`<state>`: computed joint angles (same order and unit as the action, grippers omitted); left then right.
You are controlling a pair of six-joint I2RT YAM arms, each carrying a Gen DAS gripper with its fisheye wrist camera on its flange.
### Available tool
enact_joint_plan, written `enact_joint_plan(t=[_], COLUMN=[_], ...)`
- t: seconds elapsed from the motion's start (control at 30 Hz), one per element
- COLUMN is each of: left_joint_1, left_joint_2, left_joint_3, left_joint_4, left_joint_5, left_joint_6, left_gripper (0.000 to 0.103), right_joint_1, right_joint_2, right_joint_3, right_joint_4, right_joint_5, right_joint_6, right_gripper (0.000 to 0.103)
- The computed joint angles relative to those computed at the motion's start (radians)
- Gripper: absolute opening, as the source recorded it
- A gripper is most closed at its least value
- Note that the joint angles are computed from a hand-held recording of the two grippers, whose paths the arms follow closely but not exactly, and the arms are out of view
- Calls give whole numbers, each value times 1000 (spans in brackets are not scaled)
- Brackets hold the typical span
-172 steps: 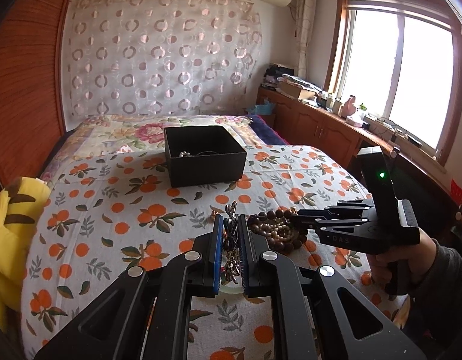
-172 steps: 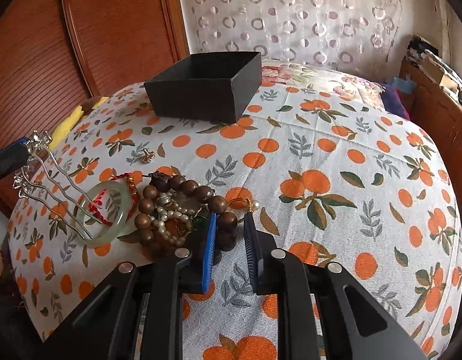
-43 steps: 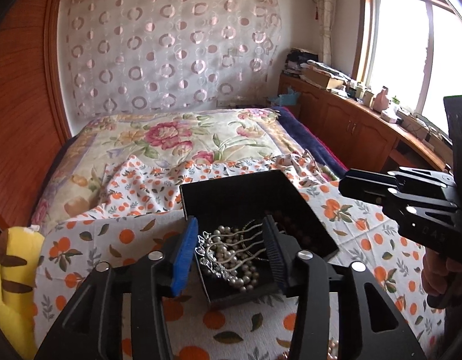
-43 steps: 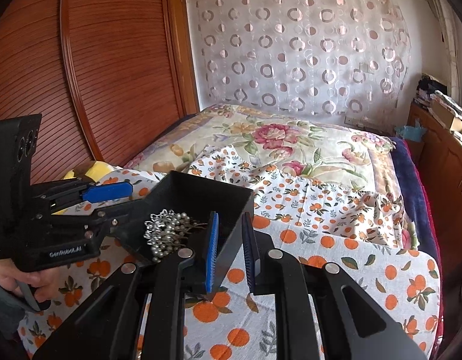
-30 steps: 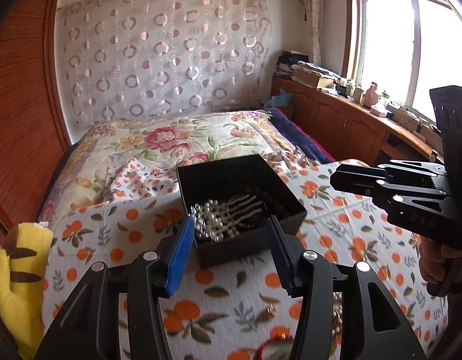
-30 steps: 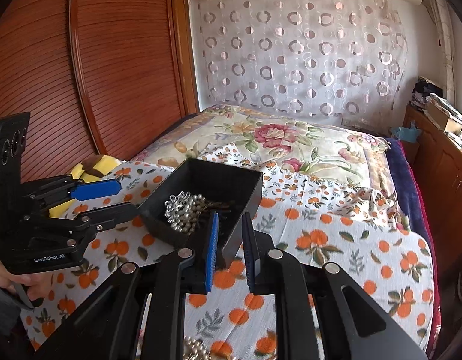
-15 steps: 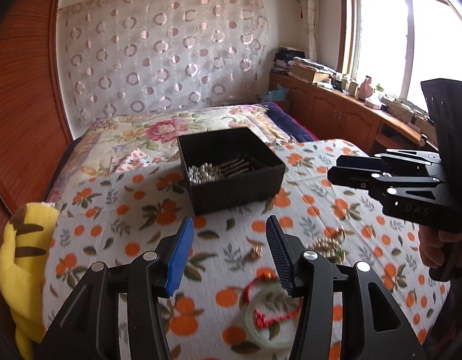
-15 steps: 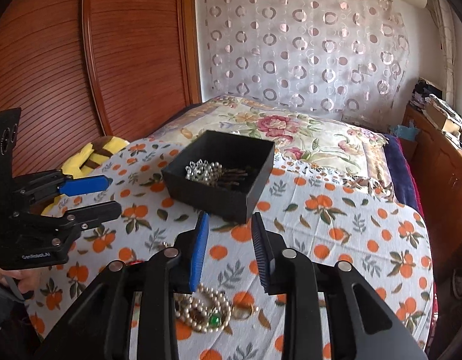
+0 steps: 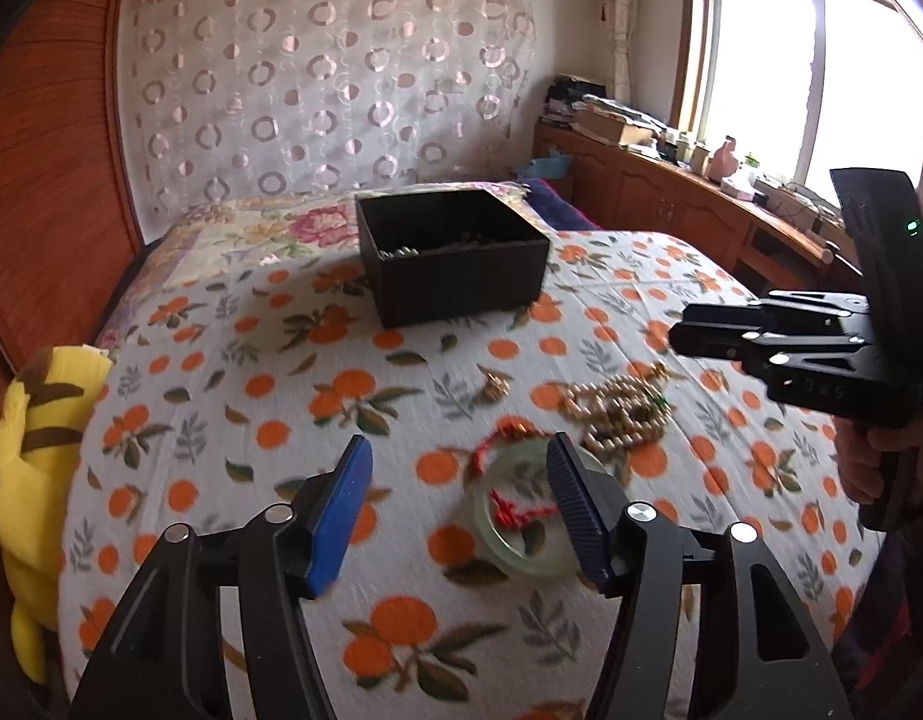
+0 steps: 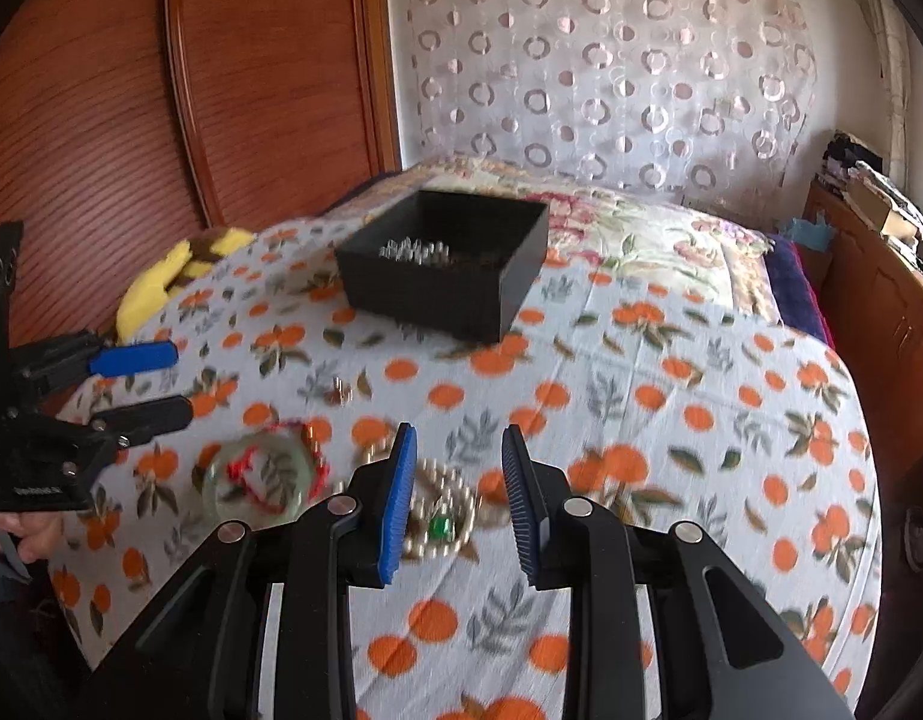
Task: Organize jewelry
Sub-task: 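Move both tools back over the jade bangle and remaining jewelry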
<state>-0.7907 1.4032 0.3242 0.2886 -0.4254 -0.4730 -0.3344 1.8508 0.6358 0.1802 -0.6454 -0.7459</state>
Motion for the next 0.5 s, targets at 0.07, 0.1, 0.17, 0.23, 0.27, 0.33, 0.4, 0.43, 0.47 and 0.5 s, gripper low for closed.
enact_joint_plan(t=[0.07, 0.1, 0.17, 0.23, 0.27, 0.33, 0.4, 0.43, 0.47, 0.5], left_joint_1=[-23, -34, -51, -69, -74, -78, -74, -71, -71, -70], left_joint_2=[14, 25, 56, 87, 96, 122, 147, 165, 177, 190], left_joint_3=[-9, -7, 4, 19, 21, 36, 58, 74, 82, 93], left_joint_4=[14, 17, 16, 11, 11, 8, -4, -15, -18, -21], left_joint_5=[3, 3, 0, -7, -7, 2, 10, 15, 17, 21], left_joint_6=[-10, -13, -18, -22, -25, -29, -26, -26, -27, -27], left_gripper=[65, 66, 69, 72, 72, 72, 73, 73, 73, 73], right_joint_1=[-9, -14, -23, -29, -34, -50, -66, -78, -87, -100], right_joint_2=[16, 22, 30, 38, 41, 46, 46, 47, 49, 53], right_joint_3=[-8, -14, -16, -20, -24, -31, -40, -45, -48, -54], right_joint_4=[1, 2, -7, -14, -17, -27, -38, -48, -53, -60], right_joint_5=[2, 0, -7, -11, -14, -25, -36, -44, -49, -58], right_joint_6=[-17, -25, -38, -53, -62, -82, -99, -111, -121, -136], right_gripper=[32, 32, 32, 32, 32, 32, 32, 32, 32, 32])
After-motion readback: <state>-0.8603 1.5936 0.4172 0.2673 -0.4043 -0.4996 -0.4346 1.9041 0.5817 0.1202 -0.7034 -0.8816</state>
